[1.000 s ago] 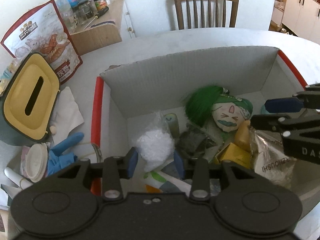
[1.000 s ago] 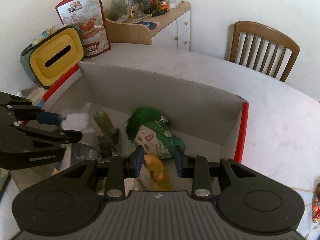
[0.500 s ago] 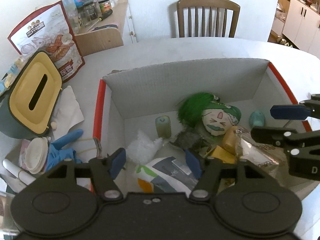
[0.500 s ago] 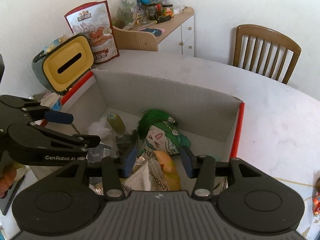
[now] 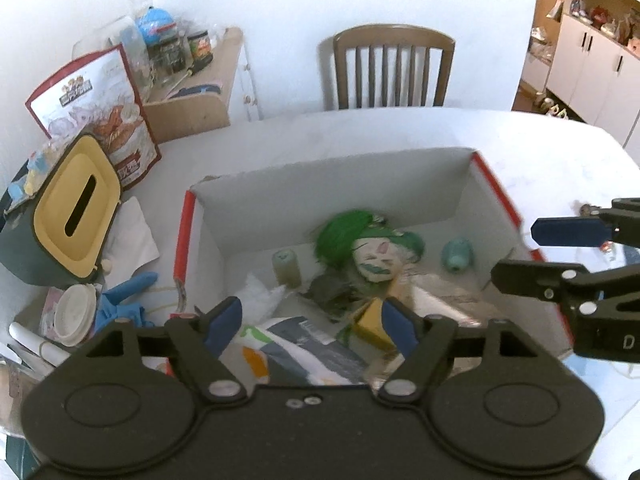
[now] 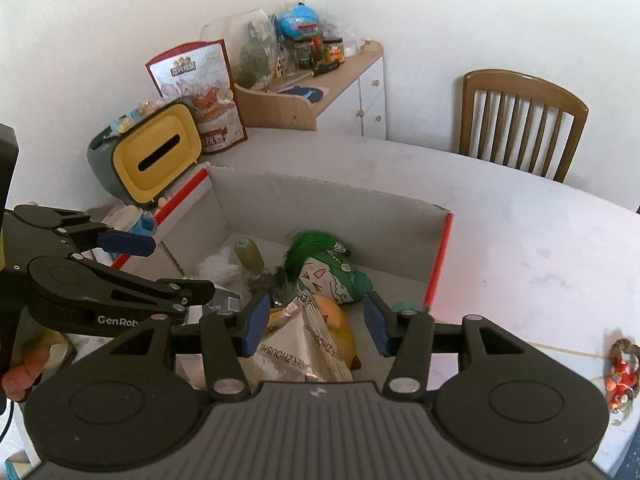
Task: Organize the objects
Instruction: 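Move both tools back toward the orange fish keychain on the table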
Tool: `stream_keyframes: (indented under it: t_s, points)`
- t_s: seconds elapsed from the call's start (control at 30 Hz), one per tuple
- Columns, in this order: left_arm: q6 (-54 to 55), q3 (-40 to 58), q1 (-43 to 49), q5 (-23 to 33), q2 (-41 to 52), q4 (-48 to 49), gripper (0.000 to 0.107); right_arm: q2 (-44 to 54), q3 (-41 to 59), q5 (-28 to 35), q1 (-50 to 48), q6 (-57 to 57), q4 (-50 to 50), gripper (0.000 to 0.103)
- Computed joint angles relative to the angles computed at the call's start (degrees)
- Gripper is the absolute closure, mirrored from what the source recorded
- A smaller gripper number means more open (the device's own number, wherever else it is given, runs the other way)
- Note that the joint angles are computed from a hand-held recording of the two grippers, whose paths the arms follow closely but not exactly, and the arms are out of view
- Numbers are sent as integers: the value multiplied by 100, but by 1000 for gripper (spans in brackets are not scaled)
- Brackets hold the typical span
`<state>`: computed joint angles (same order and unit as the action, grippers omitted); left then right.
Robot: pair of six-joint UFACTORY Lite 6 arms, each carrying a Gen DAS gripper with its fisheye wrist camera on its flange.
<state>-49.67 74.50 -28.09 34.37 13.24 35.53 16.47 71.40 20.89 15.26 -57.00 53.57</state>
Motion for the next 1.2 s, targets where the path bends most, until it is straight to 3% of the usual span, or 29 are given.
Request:
stream_keyframes:
  t_s: [0.2,0.6,0.9,1.2]
  points:
    - [-475,112,-502,230,-141,284,24,-666,-555,227,-360,-573,469,47]
    - [-1202,1003,-1353,652,343,397,20,-1682,-1236,1519,-1855,-1662,891,37]
    - [-1443,2396,-1898,947,1424,376,14,-1601,-1058,2531,-3138,-2305,797,33]
    - [-1187,3997,-2183,1122,2678,255,5,-896,-486,3348,-4358,-2934,663,26]
